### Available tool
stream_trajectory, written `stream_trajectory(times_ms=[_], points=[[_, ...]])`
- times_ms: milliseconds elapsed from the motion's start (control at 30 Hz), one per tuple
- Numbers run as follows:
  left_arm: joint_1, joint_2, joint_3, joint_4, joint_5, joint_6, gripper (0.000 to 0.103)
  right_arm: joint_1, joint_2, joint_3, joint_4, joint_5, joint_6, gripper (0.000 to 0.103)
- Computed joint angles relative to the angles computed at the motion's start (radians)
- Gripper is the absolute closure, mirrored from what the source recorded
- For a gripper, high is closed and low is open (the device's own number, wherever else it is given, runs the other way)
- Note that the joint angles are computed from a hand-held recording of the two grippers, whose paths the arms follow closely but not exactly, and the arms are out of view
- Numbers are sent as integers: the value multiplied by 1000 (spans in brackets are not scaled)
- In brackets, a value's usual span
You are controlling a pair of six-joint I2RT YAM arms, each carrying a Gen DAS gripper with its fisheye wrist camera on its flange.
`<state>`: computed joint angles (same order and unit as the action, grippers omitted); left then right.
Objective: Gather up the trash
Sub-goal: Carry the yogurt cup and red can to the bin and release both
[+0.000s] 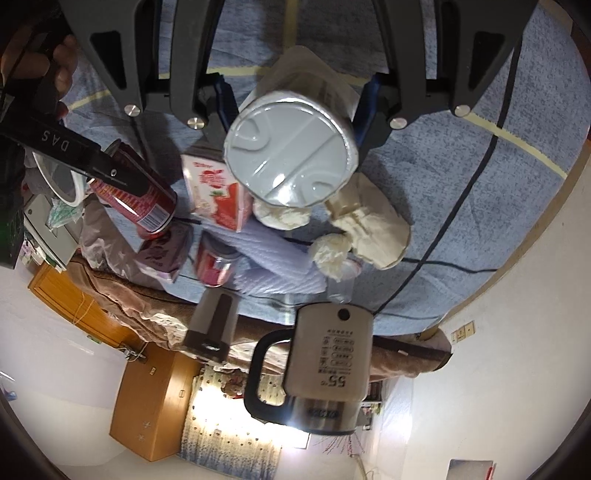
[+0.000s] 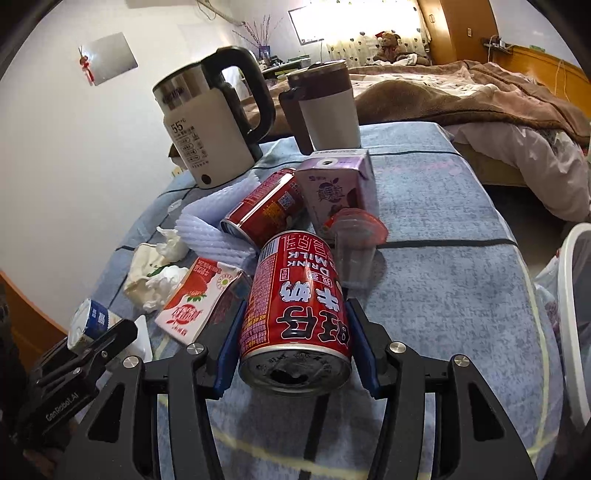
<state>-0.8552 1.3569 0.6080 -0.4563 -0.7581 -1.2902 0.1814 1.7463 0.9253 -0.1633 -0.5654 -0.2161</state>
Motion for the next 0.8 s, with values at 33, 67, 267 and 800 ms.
stream_trajectory(times_ms=[33,67,267,800], points=[[-10,6,16,-13,-7,-5,48,-18,-10,-9,-1,-23,-7,49],[-19,9,29,-21,-13,-4,48,-38,-26,-22,1,-46,-13,49],[-59,59,117,-37,-37,28,48,-137,-83,-39,-38,-131,-51,49],[-59,328,425,168,79,355,48,-453,-89,75,-205,-251,-182,49]])
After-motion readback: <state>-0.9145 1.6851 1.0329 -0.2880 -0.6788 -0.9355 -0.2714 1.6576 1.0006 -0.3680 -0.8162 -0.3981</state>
